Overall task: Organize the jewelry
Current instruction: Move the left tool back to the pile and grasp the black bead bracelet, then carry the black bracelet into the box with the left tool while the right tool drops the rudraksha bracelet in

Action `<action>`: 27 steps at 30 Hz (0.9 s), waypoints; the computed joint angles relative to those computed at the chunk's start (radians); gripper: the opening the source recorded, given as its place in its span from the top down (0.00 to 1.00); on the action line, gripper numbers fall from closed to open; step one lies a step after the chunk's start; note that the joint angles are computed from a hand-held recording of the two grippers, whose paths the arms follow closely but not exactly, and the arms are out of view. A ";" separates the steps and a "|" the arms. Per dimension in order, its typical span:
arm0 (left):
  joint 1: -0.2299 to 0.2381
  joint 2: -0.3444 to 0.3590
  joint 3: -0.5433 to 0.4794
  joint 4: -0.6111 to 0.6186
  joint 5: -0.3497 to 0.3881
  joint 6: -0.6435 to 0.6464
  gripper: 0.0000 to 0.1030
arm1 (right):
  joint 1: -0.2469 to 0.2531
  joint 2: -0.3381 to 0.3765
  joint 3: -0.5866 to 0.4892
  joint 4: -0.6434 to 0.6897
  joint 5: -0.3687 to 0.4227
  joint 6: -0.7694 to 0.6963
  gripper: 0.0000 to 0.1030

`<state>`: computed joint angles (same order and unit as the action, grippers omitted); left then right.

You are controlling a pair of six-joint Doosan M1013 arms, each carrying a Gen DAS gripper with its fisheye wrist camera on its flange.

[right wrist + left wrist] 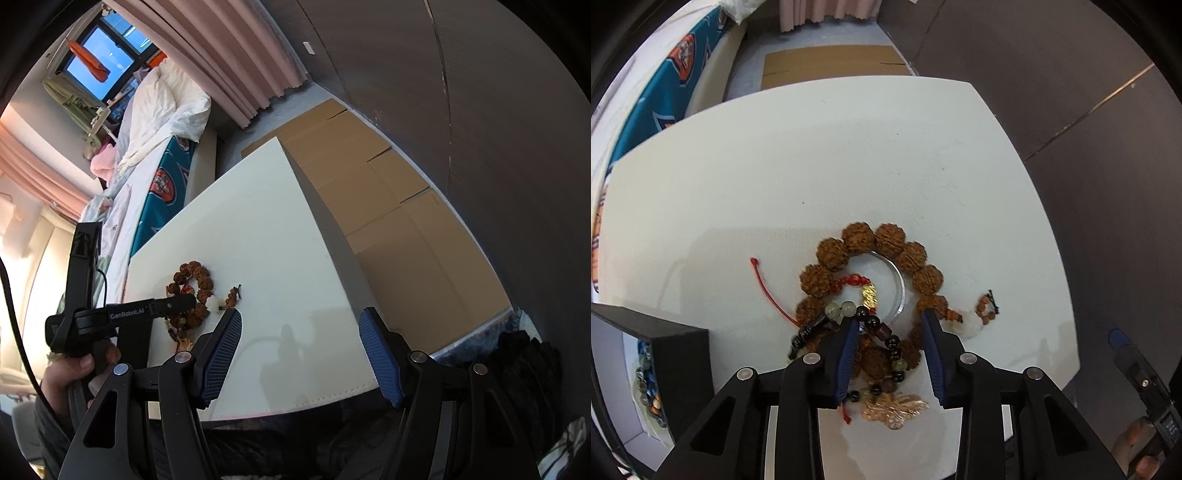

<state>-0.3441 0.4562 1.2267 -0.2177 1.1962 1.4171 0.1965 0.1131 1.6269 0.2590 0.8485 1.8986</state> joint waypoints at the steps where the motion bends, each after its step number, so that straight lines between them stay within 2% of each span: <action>1: -0.001 0.000 0.001 0.010 -0.002 -0.004 0.67 | 0.000 0.000 0.000 0.000 0.002 0.001 0.36; 6: 0.002 -0.005 0.012 0.048 -0.016 -0.024 0.93 | 0.002 0.001 0.001 0.003 -0.002 -0.004 0.36; 14: 0.030 -0.074 0.057 -0.016 -0.106 0.030 0.93 | 0.032 0.032 -0.044 0.024 0.001 -0.055 0.36; 21: 0.060 -0.122 0.076 -0.029 -0.148 0.046 0.93 | 0.074 0.103 -0.125 0.044 0.027 -0.136 0.38; 23: 0.068 -0.136 0.086 -0.029 -0.161 0.044 0.93 | 0.083 0.124 -0.144 0.045 0.040 -0.147 0.49; 27: 0.085 -0.167 0.107 -0.035 -0.179 0.054 0.93 | 0.095 0.172 -0.188 0.040 0.084 -0.152 0.62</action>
<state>-0.2592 0.2889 1.3342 -0.2529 1.0174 1.4710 0.2920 0.2847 1.4390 0.2995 0.9321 1.7468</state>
